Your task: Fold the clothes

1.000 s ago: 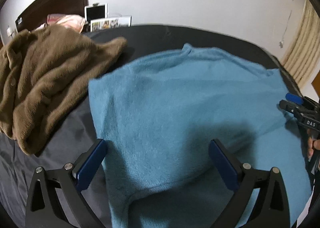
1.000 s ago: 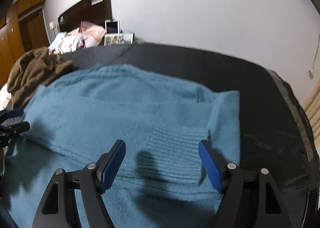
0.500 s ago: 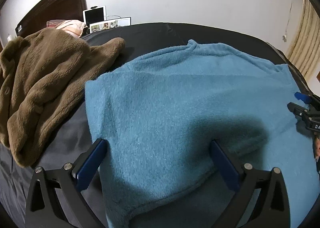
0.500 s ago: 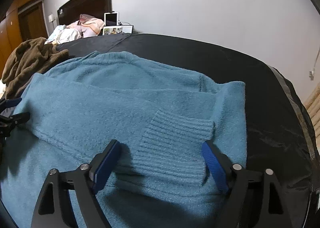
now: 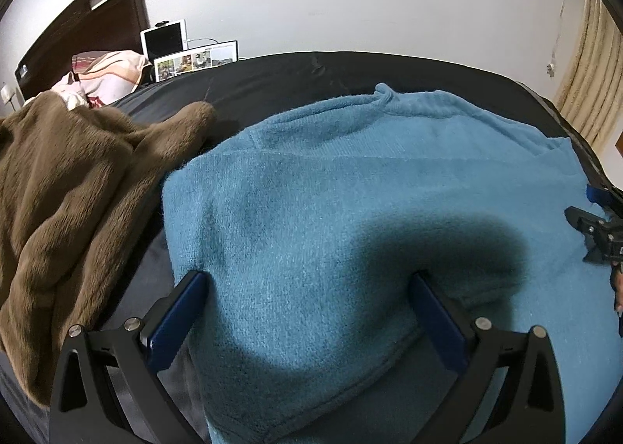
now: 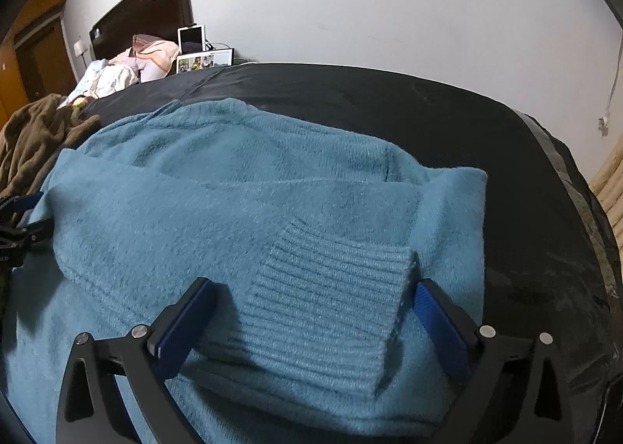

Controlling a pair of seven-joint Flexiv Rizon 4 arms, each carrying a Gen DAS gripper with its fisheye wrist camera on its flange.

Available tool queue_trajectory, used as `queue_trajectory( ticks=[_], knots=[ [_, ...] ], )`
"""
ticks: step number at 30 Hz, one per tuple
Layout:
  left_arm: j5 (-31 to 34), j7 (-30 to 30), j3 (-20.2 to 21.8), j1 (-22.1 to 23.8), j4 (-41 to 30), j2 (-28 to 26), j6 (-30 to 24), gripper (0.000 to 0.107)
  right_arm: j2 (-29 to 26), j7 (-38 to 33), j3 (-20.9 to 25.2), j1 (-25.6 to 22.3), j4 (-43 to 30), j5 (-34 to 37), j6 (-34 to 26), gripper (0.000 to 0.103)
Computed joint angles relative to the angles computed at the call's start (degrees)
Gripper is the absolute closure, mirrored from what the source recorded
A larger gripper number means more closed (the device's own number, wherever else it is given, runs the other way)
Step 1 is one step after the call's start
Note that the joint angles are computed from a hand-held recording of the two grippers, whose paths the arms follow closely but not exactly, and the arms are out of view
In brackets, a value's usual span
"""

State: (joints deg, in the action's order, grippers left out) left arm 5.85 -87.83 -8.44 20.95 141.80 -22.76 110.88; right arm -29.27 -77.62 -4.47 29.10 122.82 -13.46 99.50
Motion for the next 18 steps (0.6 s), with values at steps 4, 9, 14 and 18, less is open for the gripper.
queue_trajectory(
  ticks=[4, 9, 14, 18],
  knots=[
    [-0.2, 0.7, -0.7, 0.5, -2.1, -1.0, -1.2, 0.004, -1.6, 0.6, 1.5, -1.7, -3.1, -0.5, -1.5, 0.0],
    [-0.8, 0.9, -0.9, 0.4, -2.3, -1.1, -1.2, 0.004, -3.6, 0.8, 4.1, -4.4, -6.7, -1.8, -3.3, 0.0],
    [-0.5, 0.9, -1.5, 1.1, -1.6, -0.5, -1.2, 0.004, -3.9, 1.0, 4.3, -4.9, -6.4, -2.3, -2.5, 0.0],
    [0.5, 0.7, -3.3, 3.3, -0.4, 0.9, -2.0, 0.004, -3.1, 0.7, 6.0, -6.7, -5.1, -1.9, -1.1, 0.0]
  ],
)
